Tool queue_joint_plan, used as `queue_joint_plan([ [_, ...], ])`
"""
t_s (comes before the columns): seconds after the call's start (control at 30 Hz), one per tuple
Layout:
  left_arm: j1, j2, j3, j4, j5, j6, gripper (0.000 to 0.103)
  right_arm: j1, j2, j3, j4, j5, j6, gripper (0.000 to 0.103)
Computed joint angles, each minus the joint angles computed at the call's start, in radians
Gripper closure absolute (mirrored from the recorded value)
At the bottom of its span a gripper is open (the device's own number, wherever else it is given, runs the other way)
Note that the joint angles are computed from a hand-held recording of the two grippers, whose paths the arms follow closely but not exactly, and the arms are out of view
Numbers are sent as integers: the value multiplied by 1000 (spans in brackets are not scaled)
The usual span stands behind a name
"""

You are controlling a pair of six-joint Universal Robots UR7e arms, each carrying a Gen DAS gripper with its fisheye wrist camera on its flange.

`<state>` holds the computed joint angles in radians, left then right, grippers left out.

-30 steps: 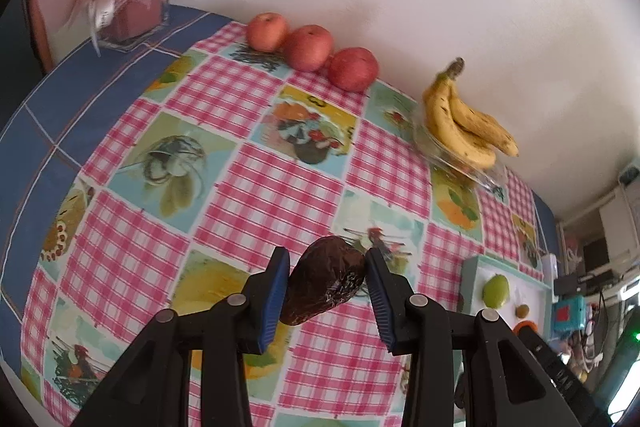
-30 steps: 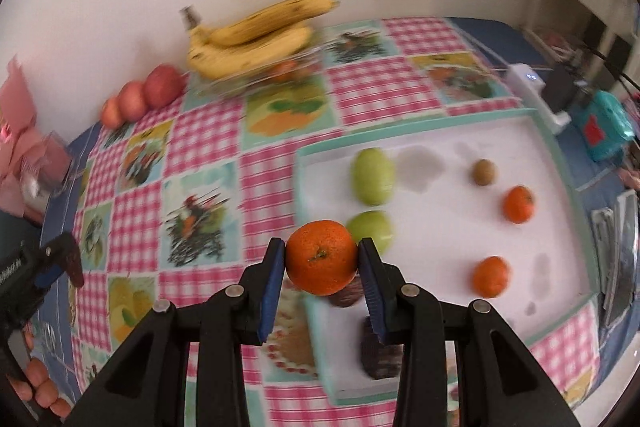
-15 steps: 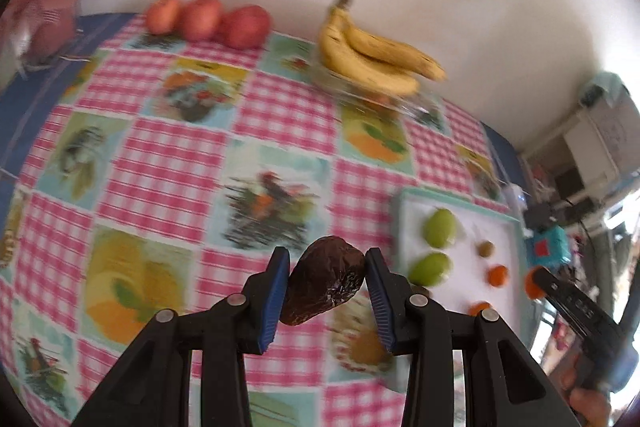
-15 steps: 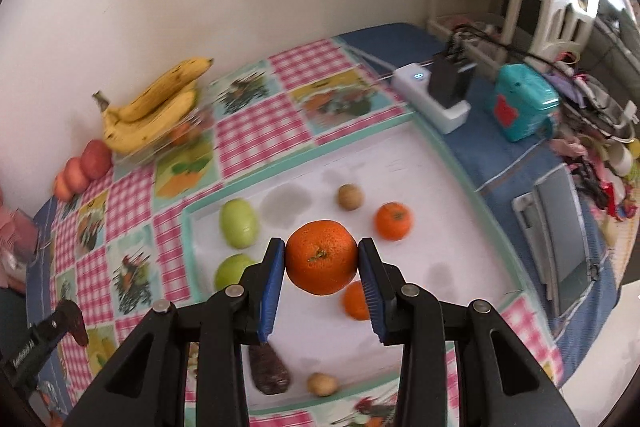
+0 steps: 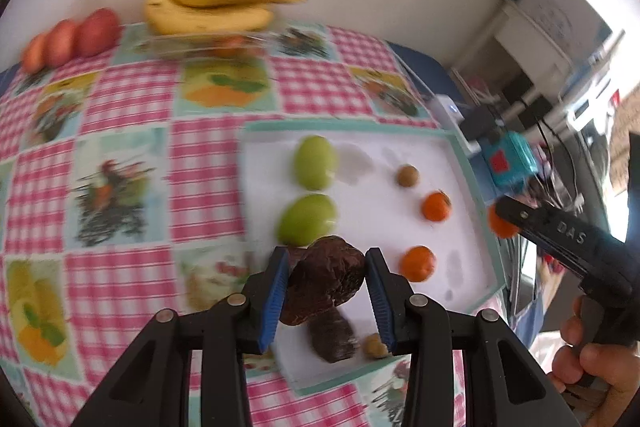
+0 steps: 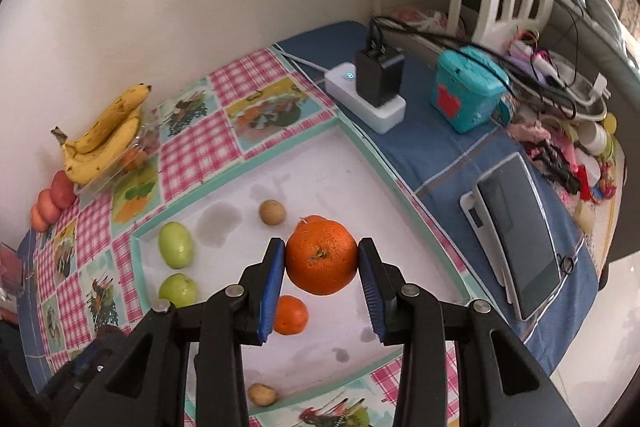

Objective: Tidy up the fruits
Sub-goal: 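Carry the date and the tangerine over the white tray with both tools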

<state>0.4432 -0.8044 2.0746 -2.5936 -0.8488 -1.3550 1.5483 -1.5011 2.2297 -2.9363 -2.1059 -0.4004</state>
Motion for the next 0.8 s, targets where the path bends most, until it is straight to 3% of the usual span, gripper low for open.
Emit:
queue_joint_plan([
  [0.27,46,132,-95,-81,-41,135,62,-30,34,-17,26,-22,-9,64],
  [0.8,70,185,-123,-75,-65,137,62,-77,112,-33,76,-62,25,64],
])
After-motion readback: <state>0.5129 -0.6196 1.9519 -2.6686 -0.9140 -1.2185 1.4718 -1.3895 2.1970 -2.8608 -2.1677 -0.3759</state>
